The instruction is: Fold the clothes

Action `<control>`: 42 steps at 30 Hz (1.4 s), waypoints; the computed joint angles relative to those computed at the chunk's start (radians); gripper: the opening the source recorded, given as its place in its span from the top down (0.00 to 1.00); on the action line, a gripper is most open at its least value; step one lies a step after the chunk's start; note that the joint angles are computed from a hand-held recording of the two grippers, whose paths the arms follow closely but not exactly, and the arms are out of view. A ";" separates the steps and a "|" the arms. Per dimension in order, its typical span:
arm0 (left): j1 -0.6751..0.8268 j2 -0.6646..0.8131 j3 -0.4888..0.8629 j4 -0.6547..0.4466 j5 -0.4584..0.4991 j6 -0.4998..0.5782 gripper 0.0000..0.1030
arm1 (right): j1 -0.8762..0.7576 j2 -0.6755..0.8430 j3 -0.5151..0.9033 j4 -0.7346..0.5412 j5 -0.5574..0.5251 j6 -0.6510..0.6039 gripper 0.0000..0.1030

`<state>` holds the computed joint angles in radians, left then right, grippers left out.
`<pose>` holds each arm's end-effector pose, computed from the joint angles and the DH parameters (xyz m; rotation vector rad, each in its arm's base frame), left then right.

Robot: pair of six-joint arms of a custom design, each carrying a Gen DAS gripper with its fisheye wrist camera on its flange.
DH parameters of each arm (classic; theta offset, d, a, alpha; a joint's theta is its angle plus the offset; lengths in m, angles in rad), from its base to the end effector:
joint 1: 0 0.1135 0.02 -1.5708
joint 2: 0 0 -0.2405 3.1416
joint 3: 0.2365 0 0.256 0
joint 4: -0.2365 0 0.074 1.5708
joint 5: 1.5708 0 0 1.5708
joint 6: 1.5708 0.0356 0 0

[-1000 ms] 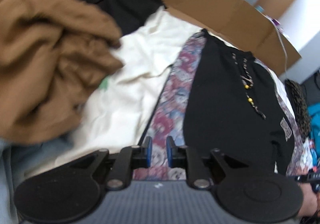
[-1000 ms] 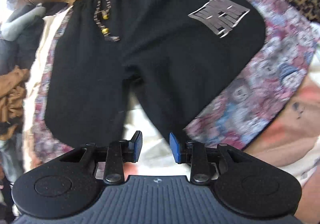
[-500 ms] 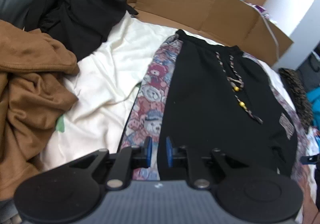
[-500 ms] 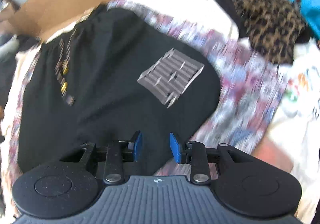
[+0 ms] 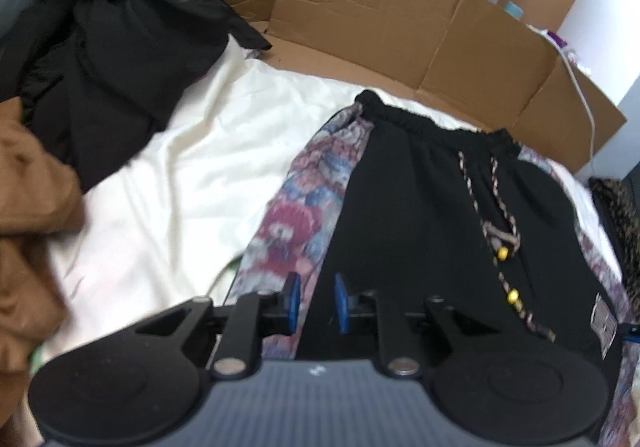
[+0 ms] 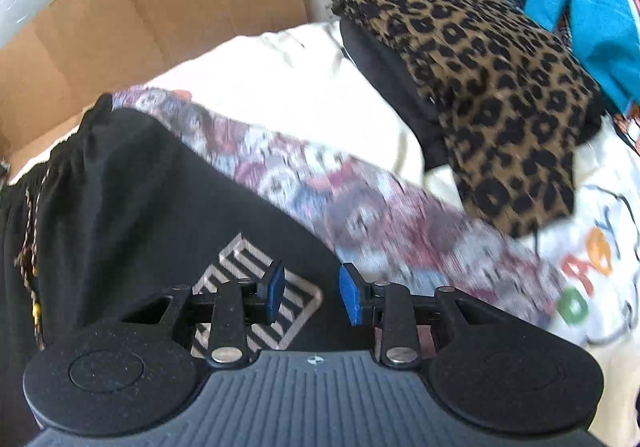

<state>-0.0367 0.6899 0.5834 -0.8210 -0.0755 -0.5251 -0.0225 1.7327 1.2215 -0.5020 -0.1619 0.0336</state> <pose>0.1540 -0.0030 0.2121 -0.6349 2.4180 -0.1402 0.3630 -0.0024 0.1888 0.0125 2.5779 0.2132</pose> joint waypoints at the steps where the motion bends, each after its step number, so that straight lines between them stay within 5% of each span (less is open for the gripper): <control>1: 0.009 0.021 0.000 0.021 -0.003 0.000 0.81 | 0.005 0.019 0.013 0.014 0.003 0.002 0.63; 8: 0.033 0.241 0.015 0.141 -0.019 -0.009 0.81 | 0.052 0.164 0.161 -0.043 0.137 0.010 0.67; 11: 0.032 0.285 0.012 0.141 -0.051 -0.034 0.94 | 0.070 0.186 0.231 -0.095 0.176 0.070 0.67; 15: -0.018 0.257 0.025 0.095 -0.113 -0.020 0.93 | 0.106 0.164 0.248 -0.034 0.094 0.029 0.67; 19: -0.007 0.207 0.026 0.098 -0.088 0.009 0.92 | 0.143 0.253 0.380 -0.036 0.032 0.061 0.78; 26: 0.004 0.236 0.053 0.130 -0.064 0.002 0.92 | 0.212 0.459 0.643 -0.075 0.019 0.125 0.79; 35: 0.044 0.260 0.043 0.140 -0.020 0.013 0.91 | 0.270 0.768 1.070 -0.292 -0.013 0.078 0.79; 39: 0.058 0.244 0.020 0.129 -0.011 0.006 0.91 | 0.281 0.806 1.159 -0.349 0.013 0.014 0.80; 42: 0.050 0.224 0.009 0.117 -0.020 -0.009 0.91 | 0.284 0.725 1.057 -0.244 0.019 -0.006 0.79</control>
<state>0.0137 0.9134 0.5925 -0.7035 -0.0957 -0.5345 0.2616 2.4572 2.2784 -0.7459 -0.1430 0.0272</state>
